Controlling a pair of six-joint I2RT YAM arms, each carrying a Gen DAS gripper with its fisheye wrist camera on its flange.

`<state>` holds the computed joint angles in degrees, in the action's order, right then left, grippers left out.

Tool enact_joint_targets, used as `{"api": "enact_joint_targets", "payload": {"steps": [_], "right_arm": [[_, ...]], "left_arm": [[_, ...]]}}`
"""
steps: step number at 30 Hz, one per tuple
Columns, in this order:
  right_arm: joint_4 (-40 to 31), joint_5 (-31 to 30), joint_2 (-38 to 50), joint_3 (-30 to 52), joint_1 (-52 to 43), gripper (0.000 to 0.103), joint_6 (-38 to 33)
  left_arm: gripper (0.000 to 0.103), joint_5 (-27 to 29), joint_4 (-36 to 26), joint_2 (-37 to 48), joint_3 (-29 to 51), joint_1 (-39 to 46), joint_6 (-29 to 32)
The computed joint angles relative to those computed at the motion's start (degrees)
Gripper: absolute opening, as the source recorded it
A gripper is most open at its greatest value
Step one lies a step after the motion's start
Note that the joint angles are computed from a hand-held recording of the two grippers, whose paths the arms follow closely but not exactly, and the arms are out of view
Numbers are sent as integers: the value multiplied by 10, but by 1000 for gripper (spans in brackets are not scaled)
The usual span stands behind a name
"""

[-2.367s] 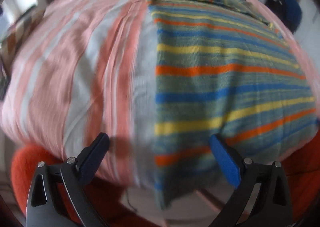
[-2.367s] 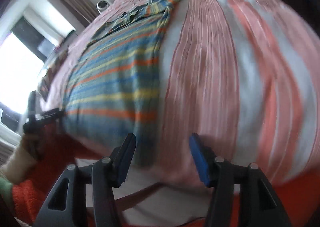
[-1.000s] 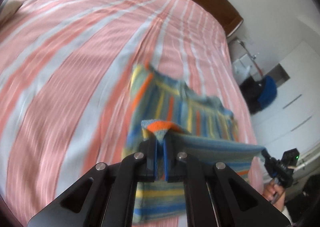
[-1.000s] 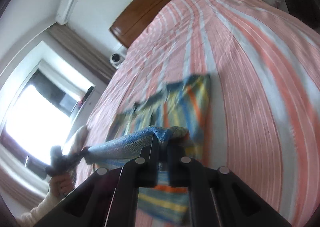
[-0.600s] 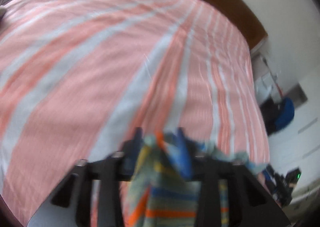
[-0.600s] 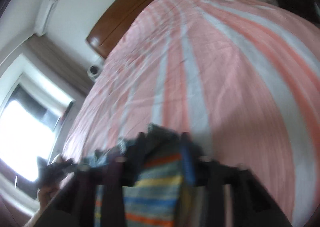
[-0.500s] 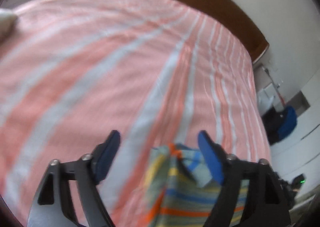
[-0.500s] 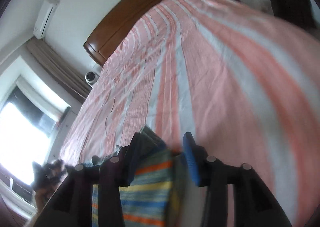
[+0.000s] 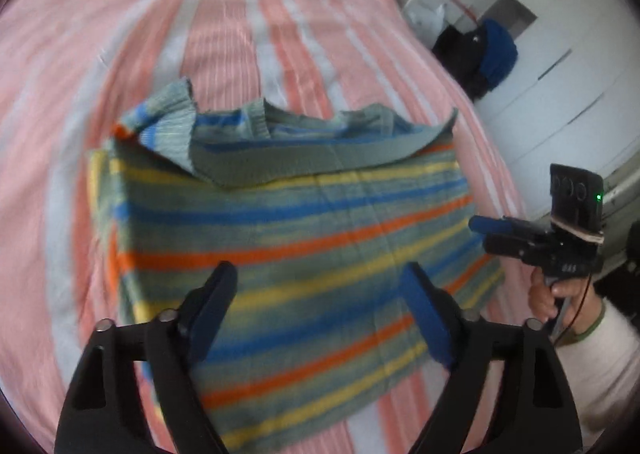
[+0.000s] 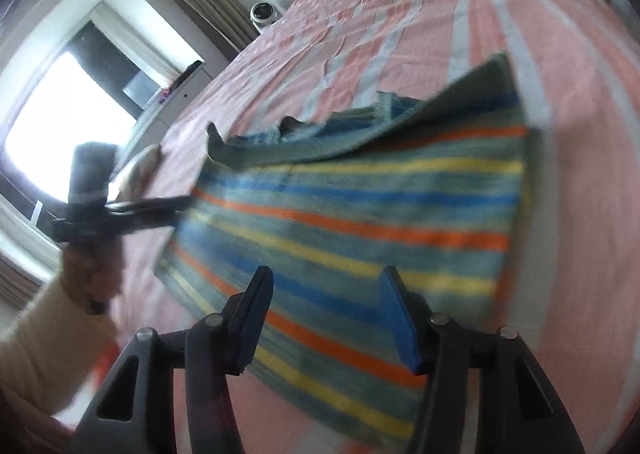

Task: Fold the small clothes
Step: 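Open both grippers and lift them off the folded sweater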

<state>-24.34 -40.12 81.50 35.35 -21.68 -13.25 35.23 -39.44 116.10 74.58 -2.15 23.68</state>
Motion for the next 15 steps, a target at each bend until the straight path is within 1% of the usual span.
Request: {"api": "enact_joint_targets", "payload": {"steps": [2,3,5,6,7,8,9,10,11,12,13,14,15], "right_arm": [[-36,-16,82,84,15,57,26],[-54,-8,145,148,27,57,57],[-64,2,226,224,42,57,100],[-68,8,274,270,50,57,126],[-47,10,301,296,55,57,152],[0,11,301,292,60,56,180],[88,14,275,260,65,56,218],[156,10,248,224,64,56,244],[235,3,212,177,60,57,274],[291,-3,176,135,55,58,296],[296,-3,147,111,52,58,293],[272,5,123,99,52,58,274],[226,11,96,89,51,58,236]], "left_arm": [[87,-7,-40,67,80,-5,-36],[86,-15,-38,95,115,-4,-69],[84,-14,-14,146,183,3,-156],[80,-9,14,155,198,9,-205],[80,1,42,155,199,16,-247],[80,28,110,141,178,34,-325],[81,43,166,125,151,46,-376],[85,57,242,99,107,62,-433],[88,69,289,75,73,77,-457],[90,70,291,60,61,85,-442],[90,54,270,42,53,91,-401],[90,28,246,16,32,93,-345],[90,12,233,-7,5,93,-298]]}}
